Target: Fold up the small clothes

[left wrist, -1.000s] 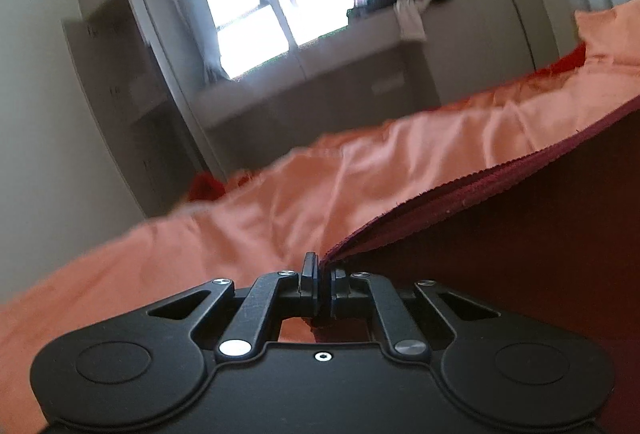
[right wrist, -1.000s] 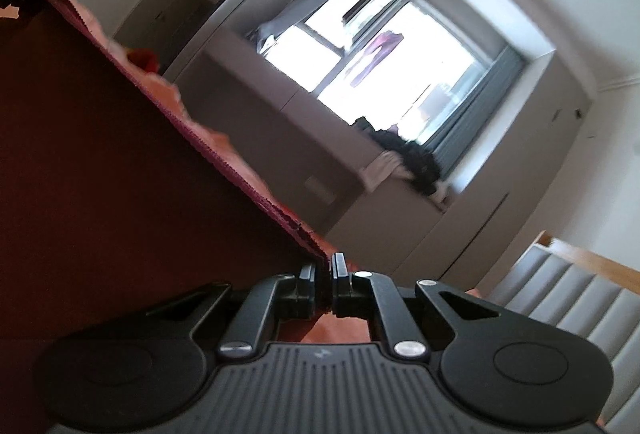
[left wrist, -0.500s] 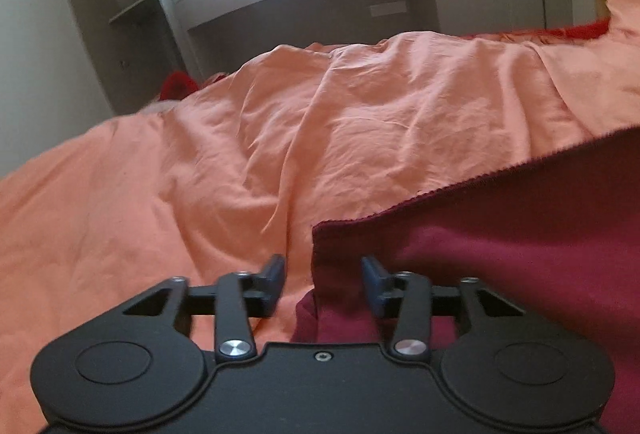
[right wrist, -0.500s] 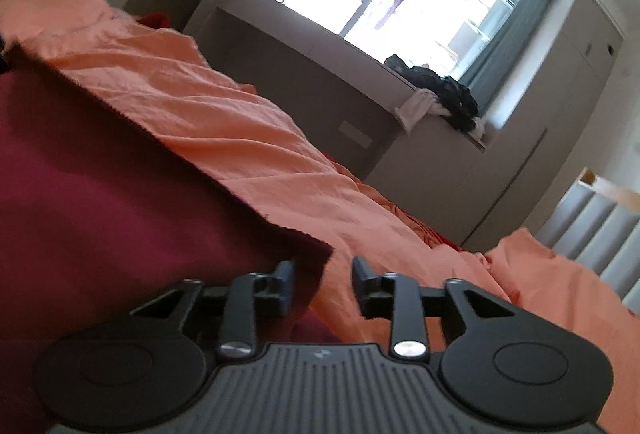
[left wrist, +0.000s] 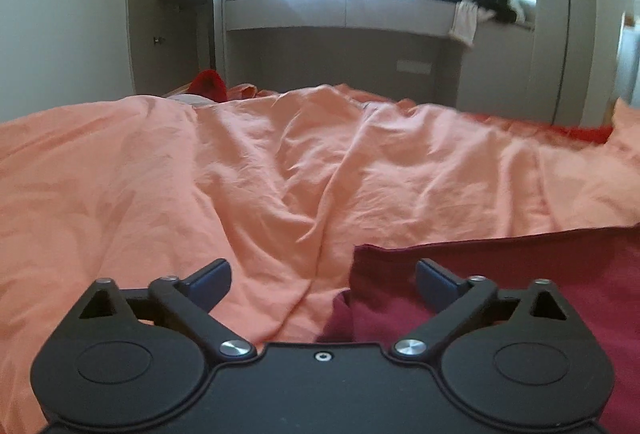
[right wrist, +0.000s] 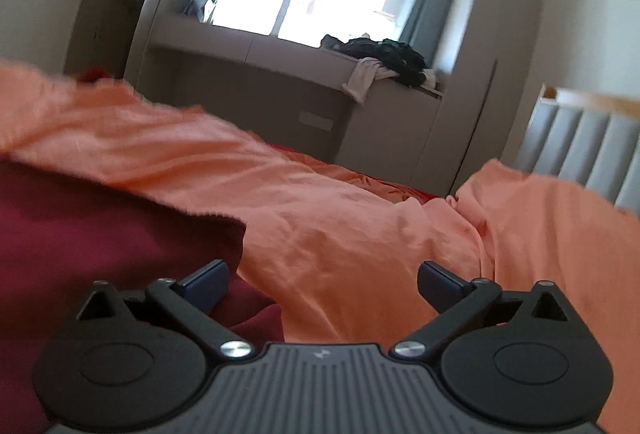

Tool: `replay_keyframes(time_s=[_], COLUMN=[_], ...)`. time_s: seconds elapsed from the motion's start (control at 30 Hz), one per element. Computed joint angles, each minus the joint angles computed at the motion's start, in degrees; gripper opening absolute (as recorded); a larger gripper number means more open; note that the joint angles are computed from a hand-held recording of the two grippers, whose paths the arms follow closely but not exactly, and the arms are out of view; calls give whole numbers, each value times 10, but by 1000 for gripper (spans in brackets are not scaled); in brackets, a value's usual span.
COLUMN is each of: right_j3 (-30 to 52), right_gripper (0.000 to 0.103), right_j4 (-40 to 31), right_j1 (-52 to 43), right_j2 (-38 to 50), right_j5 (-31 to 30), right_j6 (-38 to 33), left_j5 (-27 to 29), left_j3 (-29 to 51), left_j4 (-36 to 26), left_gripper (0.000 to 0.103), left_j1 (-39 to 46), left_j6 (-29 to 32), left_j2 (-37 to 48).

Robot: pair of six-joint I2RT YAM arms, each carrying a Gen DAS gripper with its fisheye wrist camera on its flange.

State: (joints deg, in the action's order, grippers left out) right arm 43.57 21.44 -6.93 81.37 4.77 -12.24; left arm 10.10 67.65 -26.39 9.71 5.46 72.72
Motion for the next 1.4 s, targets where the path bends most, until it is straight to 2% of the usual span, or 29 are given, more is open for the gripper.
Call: replay_keyframes(time_s=[0.13, 0.27, 0.37, 0.43, 0.57, 0.7, 0.8, 0.93, 1.1, 1.17, 1.27, 1.4], right_j3=[-32, -80, -120, -145, -188, -219, -231, -243, -244, -240, -237, -238], right_gripper=[103, 103, 103, 103, 103, 103, 103, 103, 103, 103, 103, 103], right_j4=[-16, -18, -11, -5, 11, 54, 78, 95, 92, 83, 80, 78], right_j1=[-29, -27, 0, 27, 89, 165, 208, 239, 235, 227, 224, 239], right_j2=[-78, -162, -223, -259, -305, -304, -294, -291, -287, -281, -275, -270], right_j5=[-55, -74, -61, -49, -32, 13, 36, 54, 53, 44, 31, 29], right_j6=[61, 89, 91, 91, 79, 32, 14, 15, 45, 66, 81, 74], left_j5=[93, 202, 237, 262, 279, 334, 375, 381, 409, 399, 390, 411], left_j3=[-58, -151, -211, -245, -332, -381, -391, -402, -415, -415, -409, -405], left_j4=[0, 37, 47, 51, 74, 75, 55, 44, 59, 65, 49, 17], left_gripper=[102, 102, 102, 102, 102, 102, 102, 102, 102, 102, 102, 102], left_j1=[48, 111, 137, 154, 185, 237, 262, 270, 312, 305, 289, 291], left_j6=[-14, -54, -78, -72, -66, -122, -119, -127, -198, -208, -198, -179], left_j2=[-85, -182, -244, -281, -391, -469, -486, -494, -495, -490, -479, -475])
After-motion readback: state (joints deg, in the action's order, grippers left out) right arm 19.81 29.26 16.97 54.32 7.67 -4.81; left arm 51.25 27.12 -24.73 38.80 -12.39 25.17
